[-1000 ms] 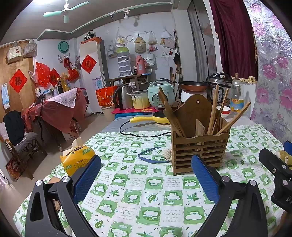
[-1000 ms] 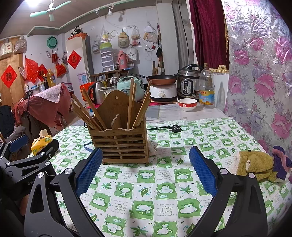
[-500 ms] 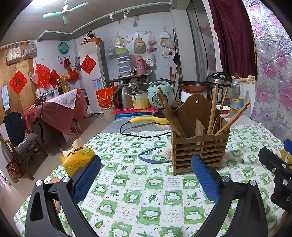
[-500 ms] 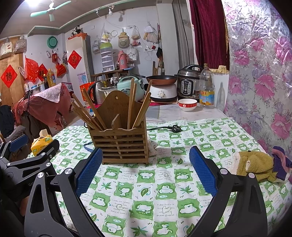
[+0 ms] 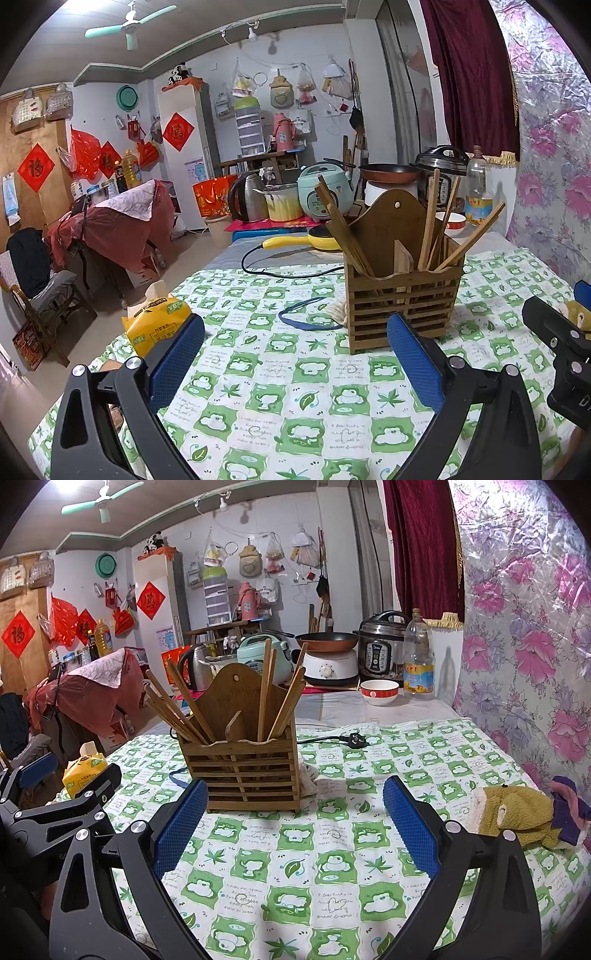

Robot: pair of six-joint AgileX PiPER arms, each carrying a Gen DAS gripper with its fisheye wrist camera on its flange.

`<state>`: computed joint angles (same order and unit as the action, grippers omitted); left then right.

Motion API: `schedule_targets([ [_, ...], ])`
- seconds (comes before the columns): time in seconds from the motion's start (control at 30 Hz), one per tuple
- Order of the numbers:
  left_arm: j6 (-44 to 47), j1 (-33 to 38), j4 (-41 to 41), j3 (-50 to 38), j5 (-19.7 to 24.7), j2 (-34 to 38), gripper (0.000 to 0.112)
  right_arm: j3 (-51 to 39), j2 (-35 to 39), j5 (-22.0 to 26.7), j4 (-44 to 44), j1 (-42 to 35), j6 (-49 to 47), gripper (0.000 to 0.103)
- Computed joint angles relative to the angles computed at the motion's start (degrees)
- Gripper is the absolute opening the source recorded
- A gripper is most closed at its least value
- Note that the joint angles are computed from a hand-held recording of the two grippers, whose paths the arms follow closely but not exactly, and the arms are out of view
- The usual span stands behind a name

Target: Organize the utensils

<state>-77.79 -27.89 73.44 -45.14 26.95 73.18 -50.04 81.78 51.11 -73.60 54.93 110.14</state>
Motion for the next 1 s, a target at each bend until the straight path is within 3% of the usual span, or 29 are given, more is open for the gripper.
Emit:
schedule_targets([
  [1.0,0.7,0.0,-0.3,0.1,-0.6,-0.1,0.097,0.1,0.1,0.1,-0.2,0.2,0.4,0.093],
])
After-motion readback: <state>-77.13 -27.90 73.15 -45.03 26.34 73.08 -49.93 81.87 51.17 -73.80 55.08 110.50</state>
